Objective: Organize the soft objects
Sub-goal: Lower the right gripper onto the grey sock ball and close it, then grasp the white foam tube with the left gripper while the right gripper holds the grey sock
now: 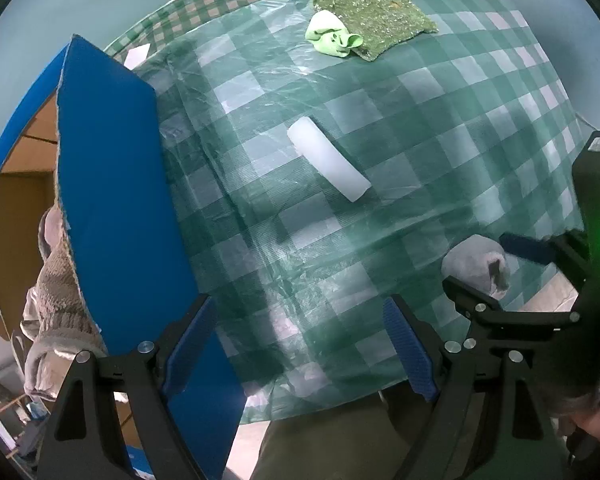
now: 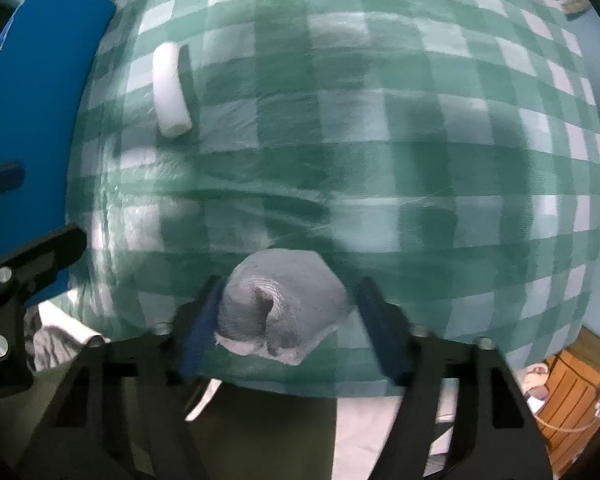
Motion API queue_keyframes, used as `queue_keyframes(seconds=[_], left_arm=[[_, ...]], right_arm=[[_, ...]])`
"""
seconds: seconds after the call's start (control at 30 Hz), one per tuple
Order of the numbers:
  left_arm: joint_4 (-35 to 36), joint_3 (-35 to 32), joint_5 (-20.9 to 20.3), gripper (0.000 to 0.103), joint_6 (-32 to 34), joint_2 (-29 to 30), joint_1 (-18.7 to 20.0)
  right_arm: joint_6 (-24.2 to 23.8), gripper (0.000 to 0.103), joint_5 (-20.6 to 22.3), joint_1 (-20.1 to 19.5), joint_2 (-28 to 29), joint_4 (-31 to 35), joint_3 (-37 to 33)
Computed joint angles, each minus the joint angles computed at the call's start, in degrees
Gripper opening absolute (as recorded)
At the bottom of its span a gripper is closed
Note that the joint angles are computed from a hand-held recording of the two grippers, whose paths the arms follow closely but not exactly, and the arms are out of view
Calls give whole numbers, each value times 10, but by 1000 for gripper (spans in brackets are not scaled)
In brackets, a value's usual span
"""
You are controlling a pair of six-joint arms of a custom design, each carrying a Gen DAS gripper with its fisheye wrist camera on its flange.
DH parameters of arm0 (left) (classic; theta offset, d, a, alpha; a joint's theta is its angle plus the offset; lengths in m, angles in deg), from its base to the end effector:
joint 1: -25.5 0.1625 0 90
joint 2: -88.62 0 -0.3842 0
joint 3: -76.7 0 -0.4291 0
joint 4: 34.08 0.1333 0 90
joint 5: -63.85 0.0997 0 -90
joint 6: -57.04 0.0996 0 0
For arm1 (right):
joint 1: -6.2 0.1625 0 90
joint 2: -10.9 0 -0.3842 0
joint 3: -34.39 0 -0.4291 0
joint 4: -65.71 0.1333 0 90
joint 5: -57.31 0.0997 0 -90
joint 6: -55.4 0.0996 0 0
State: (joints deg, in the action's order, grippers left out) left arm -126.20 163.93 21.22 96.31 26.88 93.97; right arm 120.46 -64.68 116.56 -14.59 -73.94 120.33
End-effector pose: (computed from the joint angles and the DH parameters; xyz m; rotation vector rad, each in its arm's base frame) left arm -0.0405 -0.6656 0.2148 1.3507 1.8878 0.6288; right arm 0.2984 -0.5725 -0.1471 -0.9194 -2.4206 0.3235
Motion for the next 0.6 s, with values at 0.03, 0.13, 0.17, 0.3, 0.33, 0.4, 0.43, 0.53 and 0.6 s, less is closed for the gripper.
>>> queue_keyframes(seconds=[0.03,0.13,0.17,0.3,0.33,0.4,0.43,0.53,0.6], left_arm=[[2,0,0,86,-2,0,-1],[3,-3,-2,86,-11,5,-4],[3,-4,-4,86,-15,7,-4],[15,-30,-14,86,-37,26,-1],[20,-35,-19,86,-43,30,0],[40,-53,-24,86,-67,45,1],[44,-59,-23,86,-79,52,2],[53,-76,-28,86,-108,68,7],[65,-99,-35,86,-130,86,11]], right_arm=[[-3,52,5,-2,0,0,0],[-19,41,9,-1,-2,11,-7],[-23,41,7,0,-4,13,-7],[-28,41,-5,3,-16,14,-3],[-31,41,-7,2,-21,11,0],[-37,41,-12,0,-29,9,5],[-42,41,-15,-1,-35,9,8],[-55,41,-21,-7,-48,7,16],[-68,41,-25,-13,-59,5,21]])
